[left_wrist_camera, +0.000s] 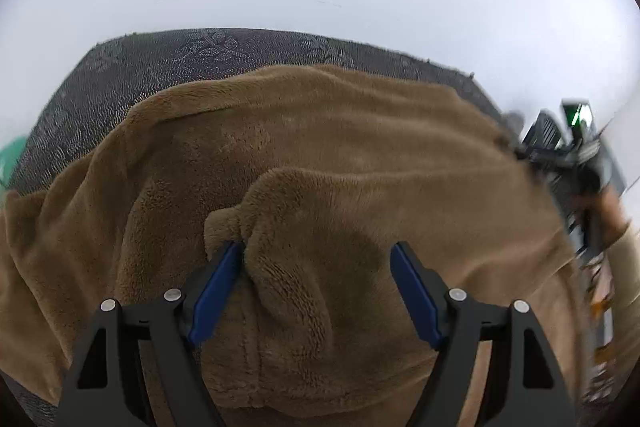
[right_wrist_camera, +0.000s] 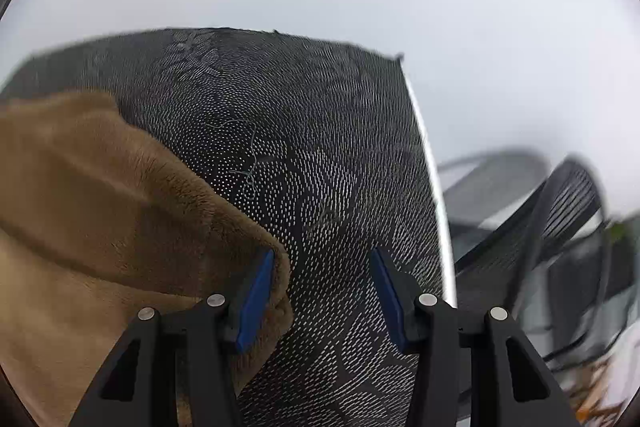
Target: Fold clothes
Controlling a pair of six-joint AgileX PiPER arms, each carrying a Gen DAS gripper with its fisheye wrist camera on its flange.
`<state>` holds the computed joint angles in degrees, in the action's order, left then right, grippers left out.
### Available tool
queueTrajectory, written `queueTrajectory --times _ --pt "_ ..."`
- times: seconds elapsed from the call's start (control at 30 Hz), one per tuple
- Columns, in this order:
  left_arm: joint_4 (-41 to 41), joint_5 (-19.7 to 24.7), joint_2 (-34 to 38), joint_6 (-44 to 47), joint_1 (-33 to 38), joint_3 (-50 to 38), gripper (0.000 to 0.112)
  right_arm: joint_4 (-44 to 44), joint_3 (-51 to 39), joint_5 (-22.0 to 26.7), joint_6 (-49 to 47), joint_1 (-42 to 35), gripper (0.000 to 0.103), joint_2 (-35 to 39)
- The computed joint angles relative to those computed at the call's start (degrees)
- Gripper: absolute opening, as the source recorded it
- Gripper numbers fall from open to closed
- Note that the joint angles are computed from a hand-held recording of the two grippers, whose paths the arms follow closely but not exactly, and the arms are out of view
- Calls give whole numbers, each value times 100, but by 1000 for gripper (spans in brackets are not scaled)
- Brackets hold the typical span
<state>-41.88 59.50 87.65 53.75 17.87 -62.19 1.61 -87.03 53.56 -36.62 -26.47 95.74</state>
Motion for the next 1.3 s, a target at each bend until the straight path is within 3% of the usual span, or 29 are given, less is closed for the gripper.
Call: queueTrajectory --times 0.1,0.13,0.23,0.3,0.37,0.47,0.63,0.7,0.8,0.87,1.03,1.13,1.2,1.3 --pt "-122 249 244 -379 135 -504 81 -411 387 -485 164 288 50 -272" --pt "-59 224 290 -549 105 -685 81 -304 237 -403 160 275 51 -228" --pt "425 131 547 -1174 -208 -1361 81 476 -108 -10 -164 147 53 -321" --pt "637 149 864 -1485 -455 -1861 81 1131 -456 504 -526 111 54 -295" --pt "825 184 1200 -1734 -687 -2344 81 1610 -841 1064 -710 150 69 -170" --pt "1587 -257 1596 -2179 -1192 -2704 81 1724 -1083 1346 -645 464 73 -34" --pt "3111 -974 2203 -3368 -1808 -3008 81 218 -776 549 461 1370 73 299" --pt "3129 -1067 2346 -3409 -1791 -3051 84 -300 -573 88 916 1599 73 451" --pt "3089 -1252 2429 -3459 -1724 -3018 98 -526 -495 -342 1261 1693 83 602" --pt "2781 -1134 2504 -3270 -1573 -3099 99 -579 -514 -431 1291 1698 89 642" --pt "2746 -918 2222 -3035 -1401 -2983 99 -435 -377 -451 995 1539 90 407" --pt "2265 -740 1713 -2518 -1036 -2728 99 50 110 -487 278 1220 90 -394" --pt "1809 -311 1443 -2206 -730 -2723 99 794 311 -35 -465 826 90 -987" --pt "1072 505 1015 -1709 -186 -2509 99 2010 677 1200 -1622 -48 90 -1977"
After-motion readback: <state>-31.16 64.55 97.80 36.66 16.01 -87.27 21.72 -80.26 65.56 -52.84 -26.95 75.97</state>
